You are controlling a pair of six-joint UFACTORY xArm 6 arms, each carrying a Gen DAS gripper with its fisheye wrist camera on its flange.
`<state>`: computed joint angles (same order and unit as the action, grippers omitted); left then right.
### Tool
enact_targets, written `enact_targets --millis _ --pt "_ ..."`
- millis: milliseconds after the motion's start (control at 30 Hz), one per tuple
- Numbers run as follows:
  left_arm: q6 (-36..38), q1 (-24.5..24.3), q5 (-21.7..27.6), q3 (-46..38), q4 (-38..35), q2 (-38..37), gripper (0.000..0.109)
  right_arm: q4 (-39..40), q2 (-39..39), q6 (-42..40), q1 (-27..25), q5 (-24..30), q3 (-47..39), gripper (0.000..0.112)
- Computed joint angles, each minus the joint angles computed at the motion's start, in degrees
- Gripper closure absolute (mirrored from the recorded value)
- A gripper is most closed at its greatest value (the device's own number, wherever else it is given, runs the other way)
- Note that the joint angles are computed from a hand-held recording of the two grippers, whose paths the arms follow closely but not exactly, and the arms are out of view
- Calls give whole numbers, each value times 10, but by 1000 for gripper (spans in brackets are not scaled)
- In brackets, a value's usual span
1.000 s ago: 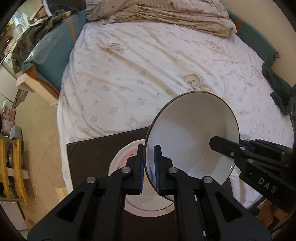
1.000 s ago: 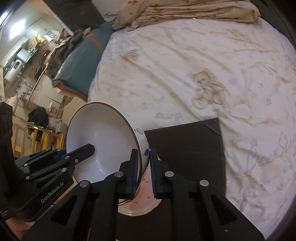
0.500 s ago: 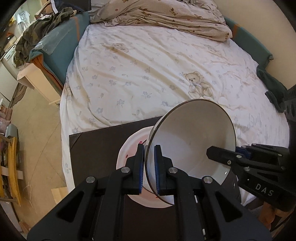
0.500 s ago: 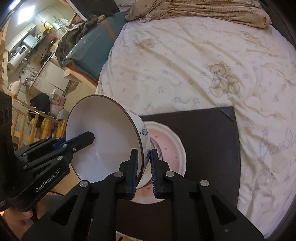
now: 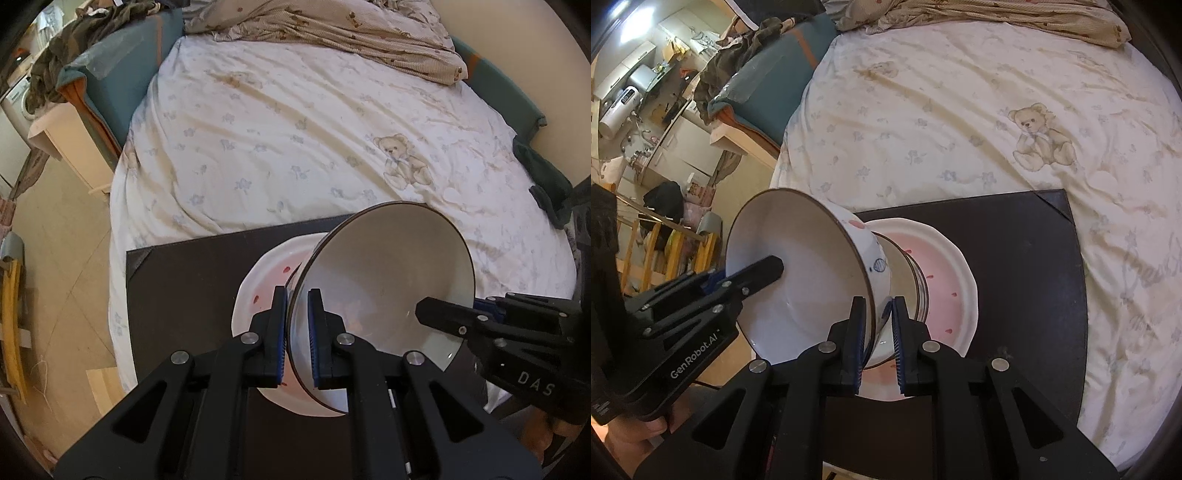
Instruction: Organize plates and bowls
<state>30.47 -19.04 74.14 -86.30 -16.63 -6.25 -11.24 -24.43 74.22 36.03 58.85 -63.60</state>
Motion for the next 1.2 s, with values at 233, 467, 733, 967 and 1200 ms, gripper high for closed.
enact_targets --millis 233,467,733,967,1200 --pt "-6 -4 -2 18 15 3 101 39 21 -18 -4 11 1 97" --pt "-19 4 26 4 4 20 100 53 20 -20 -12 4 10 94" --pt "-15 17 11 5 -14 13 99 65 4 -10 -25 12 21 83" --pt "-23 20 4 1 -35 19 99 6 -30 36 -24 -2 45 72" --pt "-29 17 -5 -3 -42 32 96 7 -39 31 -53 -67 82 80"
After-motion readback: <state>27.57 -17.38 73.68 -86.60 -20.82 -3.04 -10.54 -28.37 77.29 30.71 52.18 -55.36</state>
